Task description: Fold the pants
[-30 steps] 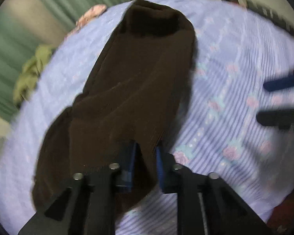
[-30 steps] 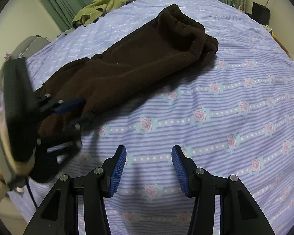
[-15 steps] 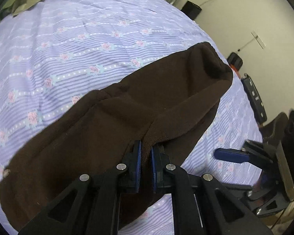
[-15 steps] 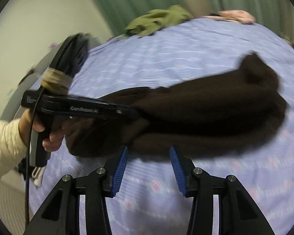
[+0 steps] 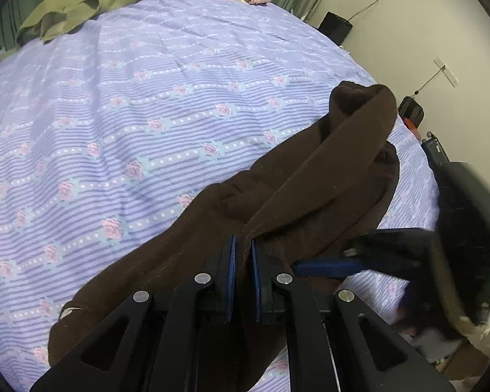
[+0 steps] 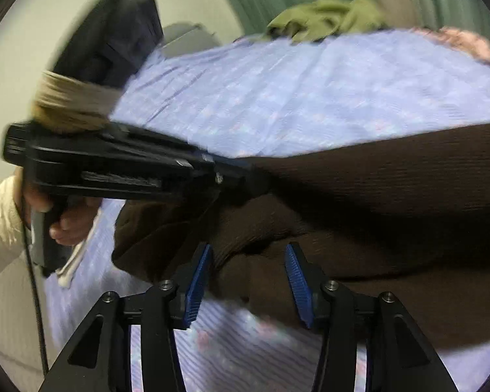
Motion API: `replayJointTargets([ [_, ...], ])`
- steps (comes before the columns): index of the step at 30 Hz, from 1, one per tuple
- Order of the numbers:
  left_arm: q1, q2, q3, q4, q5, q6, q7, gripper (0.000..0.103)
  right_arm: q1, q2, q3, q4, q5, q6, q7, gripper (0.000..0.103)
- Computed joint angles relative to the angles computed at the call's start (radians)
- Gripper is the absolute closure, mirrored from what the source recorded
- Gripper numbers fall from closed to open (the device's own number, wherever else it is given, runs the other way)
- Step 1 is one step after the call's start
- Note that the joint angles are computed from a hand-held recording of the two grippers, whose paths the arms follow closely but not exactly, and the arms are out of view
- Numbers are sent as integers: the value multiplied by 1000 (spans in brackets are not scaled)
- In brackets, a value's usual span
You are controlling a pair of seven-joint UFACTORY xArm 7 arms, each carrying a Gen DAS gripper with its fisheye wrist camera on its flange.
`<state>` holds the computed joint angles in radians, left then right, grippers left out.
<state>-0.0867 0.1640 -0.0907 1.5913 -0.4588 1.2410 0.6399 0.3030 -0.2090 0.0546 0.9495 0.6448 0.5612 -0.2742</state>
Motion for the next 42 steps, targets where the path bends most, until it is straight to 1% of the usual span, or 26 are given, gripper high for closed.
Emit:
replayJointTargets([
  [1,1,-4,1,-2,2,0,1,92,-25,28,20,18,16,30,-6,53],
  [4,1,-33,1,-39,-3,-3,26,92,0,44,-8,21,73,64,-25,53],
  [5,0,-42,0,-50,-6,3,40,92,-1,31,-9,7,105,70,-28,56],
  [6,0,-48,1,-54,-14,22,54,90,1,7,-12,-20,147,76,-30,71],
  [7,0,-56,0,-60,-30,46,64,88,-1,-13,-11,-40,161,82,-18,76],
  [9,1,-80,1,-77,-72,102,86,68,6,-115,8,-142,186,37,50,82],
  [10,-1,-94,3,-90,-86,118,99,64,11,-136,12,-164,180,21,83,84],
  [11,-4,-124,4,-121,-103,123,125,59,14,-192,32,-214,163,-10,151,84],
  [13,-14,-166,10,-168,-108,117,145,50,-7,-263,85,-269,80,-41,308,84],
  [14,-18,-192,16,-202,-113,103,149,43,-28,-302,128,-296,23,-51,405,84],
  [16,-23,-206,29,-236,-112,106,126,41,-43,-345,182,-333,-37,-57,541,84],
  [18,-28,-202,33,-255,-88,110,100,40,-33,-358,195,-356,-64,-46,624,84],
  [21,-35,-195,33,-279,-61,94,88,39,6,-349,175,-383,-61,-69,701,84],
  [23,-44,-199,26,-271,-27,89,61,38,21,-321,147,-367,-88,-62,719,84],
  [24,-48,-207,24,-264,-15,86,51,38,30,-329,135,-368,-101,-59,729,81],
  [26,-50,-260,32,-272,-33,57,77,35,38,-361,114,-359,-148,-7,763,66],
  [27,-49,-286,43,-275,-61,36,102,26,18,-403,125,-361,-199,21,810,54],
  [28,-47,-309,57,-275,-95,15,125,20,2,-437,131,-366,-243,36,844,48],
  [29,-45,-320,66,-277,-109,-6,134,14,-49,-498,155,-362,-326,72,903,46],
  [32,-38,-315,73,-261,-86,-101,106,14,-198,-586,192,-324,-531,157,1028,41],
  [34,-33,-288,67,-251,-27,-157,77,14,-283,-595,177,-302,-632,162,1072,40],
  [35,-35,-281,58,-255,13,-178,66,15,-356,-565,177,-268,-710,158,1090,40],
  [36,-40,-273,50,-258,47,-186,72,15,-396,-534,179,-235,-767,174,1095,40],
  [37,-46,-261,48,-256,53,-174,86,16,-454,-473,196,-183,-861,165,1089,40],
  [39,-52,-235,44,-248,65,-137,81,16,-492,-373,195,-125,-969,101,1076,40],
  [42,-53,-180,33,-230,110,-128,14,20,-491,-238,157,-45,-1017,101,1074,40],
])
